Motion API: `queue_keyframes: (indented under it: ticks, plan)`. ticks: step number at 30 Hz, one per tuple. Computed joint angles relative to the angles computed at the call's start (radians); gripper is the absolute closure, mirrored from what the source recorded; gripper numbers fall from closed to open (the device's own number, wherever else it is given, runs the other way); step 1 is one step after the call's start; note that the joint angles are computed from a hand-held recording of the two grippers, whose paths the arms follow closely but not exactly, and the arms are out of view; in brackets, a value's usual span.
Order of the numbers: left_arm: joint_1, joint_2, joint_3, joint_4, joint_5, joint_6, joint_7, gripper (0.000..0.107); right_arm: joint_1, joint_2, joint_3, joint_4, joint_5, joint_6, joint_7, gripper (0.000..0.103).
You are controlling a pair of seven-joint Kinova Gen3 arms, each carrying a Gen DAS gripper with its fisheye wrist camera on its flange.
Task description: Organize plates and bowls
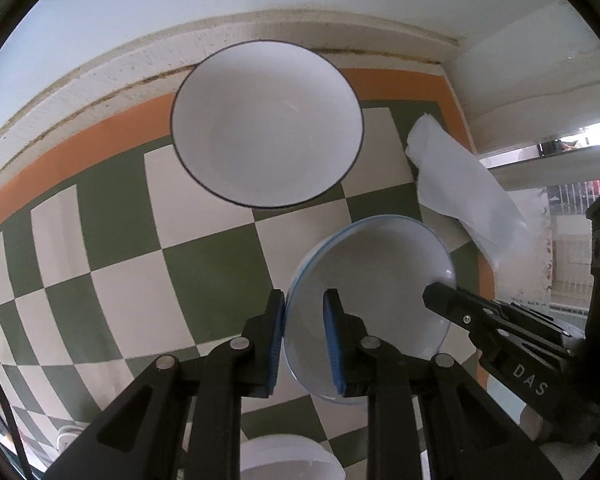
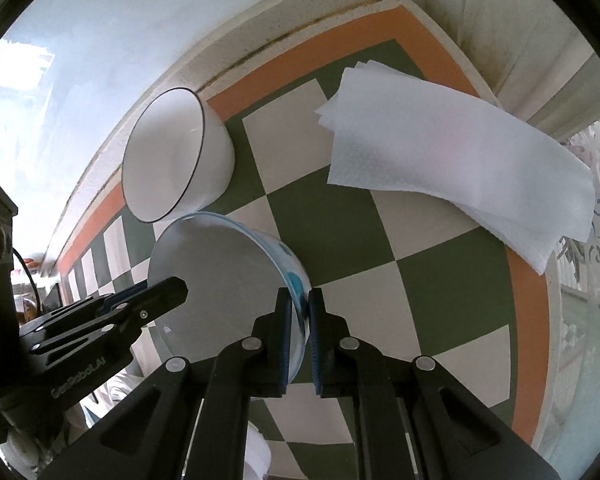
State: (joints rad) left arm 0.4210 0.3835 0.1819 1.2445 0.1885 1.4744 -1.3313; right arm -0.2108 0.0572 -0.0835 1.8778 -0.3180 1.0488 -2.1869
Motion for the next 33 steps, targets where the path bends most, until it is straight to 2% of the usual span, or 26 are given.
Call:
queue_keyframes:
  ticks: [6, 12, 21, 26, 33]
  plan:
    - [-0.013, -0.072, 0.002, 0.042, 0.015, 0.002, -0.007, 0.090, -0.020, -0.060, -0.015, -0.010, 0.004, 0.037, -0.037, 0.093]
    - [-0.061, -0.191, 0.000, 0.110, 0.059, 0.033, -0.050, 0.090, -0.052, -0.140, -0.038, -0.009, -0.025, 0.079, -0.075, 0.093]
    - [-0.113, -0.363, -0.017, 0.229, 0.081, 0.081, -0.096, 0.090, -0.154, -0.231, -0.132, -0.059, 0.006, 0.151, -0.239, 0.093]
    - [-0.141, -0.430, -0.029, 0.312, 0.080, 0.089, -0.112, 0.090, -0.208, -0.245, -0.168, -0.034, -0.020, 0.123, -0.289, 0.094]
    - [-0.162, -0.464, -0.030, 0.404, 0.076, 0.086, -0.124, 0.090, -0.268, -0.225, -0.192, 0.023, -0.053, 0.063, -0.319, 0.094]
